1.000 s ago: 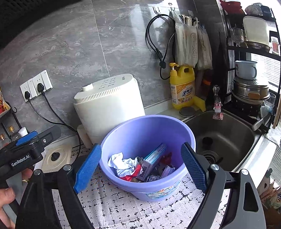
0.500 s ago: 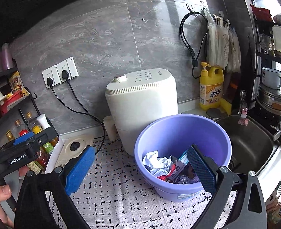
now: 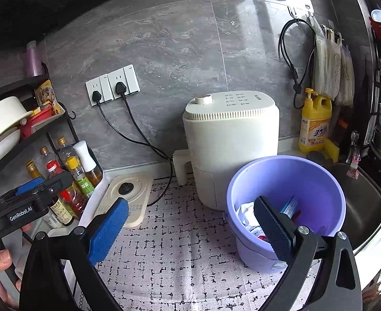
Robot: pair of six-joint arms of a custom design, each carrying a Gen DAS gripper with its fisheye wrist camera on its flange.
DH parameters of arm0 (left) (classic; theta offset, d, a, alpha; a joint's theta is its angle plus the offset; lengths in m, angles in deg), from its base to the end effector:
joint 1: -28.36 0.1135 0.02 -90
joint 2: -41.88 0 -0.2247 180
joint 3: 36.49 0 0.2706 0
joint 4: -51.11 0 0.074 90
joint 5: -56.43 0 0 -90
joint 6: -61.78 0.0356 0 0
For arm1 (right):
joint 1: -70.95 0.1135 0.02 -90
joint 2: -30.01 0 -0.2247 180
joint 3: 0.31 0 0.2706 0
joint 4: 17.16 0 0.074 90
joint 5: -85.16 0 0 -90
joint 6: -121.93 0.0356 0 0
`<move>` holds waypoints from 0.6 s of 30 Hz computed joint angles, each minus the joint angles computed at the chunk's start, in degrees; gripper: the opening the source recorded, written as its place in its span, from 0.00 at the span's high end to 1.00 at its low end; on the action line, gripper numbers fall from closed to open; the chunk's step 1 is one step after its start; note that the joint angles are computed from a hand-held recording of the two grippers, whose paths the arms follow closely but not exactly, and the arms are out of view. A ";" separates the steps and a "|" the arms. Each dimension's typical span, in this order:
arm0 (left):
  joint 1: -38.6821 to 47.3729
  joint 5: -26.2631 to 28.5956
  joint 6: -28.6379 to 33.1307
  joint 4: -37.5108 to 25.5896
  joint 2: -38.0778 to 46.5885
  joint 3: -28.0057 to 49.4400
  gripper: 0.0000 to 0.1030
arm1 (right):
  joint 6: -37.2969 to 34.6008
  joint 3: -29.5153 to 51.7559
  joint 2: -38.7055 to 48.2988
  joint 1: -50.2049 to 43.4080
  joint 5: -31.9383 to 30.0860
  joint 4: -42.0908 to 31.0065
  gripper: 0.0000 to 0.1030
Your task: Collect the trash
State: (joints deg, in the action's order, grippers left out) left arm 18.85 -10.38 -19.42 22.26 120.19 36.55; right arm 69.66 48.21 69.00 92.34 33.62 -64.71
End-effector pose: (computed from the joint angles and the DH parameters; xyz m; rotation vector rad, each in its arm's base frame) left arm 0.3254 -0.0687 0.2488 0.5683 2.0681 -0.4445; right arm 0.1873 0.0496 0.2369 0.6355 1.9770 -0.1288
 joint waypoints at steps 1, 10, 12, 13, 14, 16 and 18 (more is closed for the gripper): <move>0.51 -0.04 -0.02 -0.13 -0.32 -0.21 0.06 | -0.07 0.21 0.44 0.45 0.01 0.11 0.08; 3.54 1.04 1.58 -0.91 -2.98 -2.30 0.06 | 0.64 1.60 3.66 4.89 0.57 0.87 0.08; 4.00 1.34 1.68 -1.19 -3.55 -2.71 0.06 | 1.00 1.72 3.83 5.75 1.10 0.80 0.08; 4.16 1.27 1.66 -1.25 -3.78 -2.85 0.06 | 1.12 1.72 3.76 6.07 1.30 0.83 0.08; 4.33 1.22 1.67 -1.25 -4.00 -3.03 0.06 | 1.22 1.67 3.61 6.40 1.54 0.78 0.08; 4.58 1.20 1.66 -1.39 -4.26 -3.22 0.06 | 1.22 1.74 3.61 6.71 1.88 0.61 0.08; 4.87 1.42 1.83 -1.62 -4.47 -3.39 0.06 | 1.58 1.76 3.49 6.85 2.01 0.32 0.08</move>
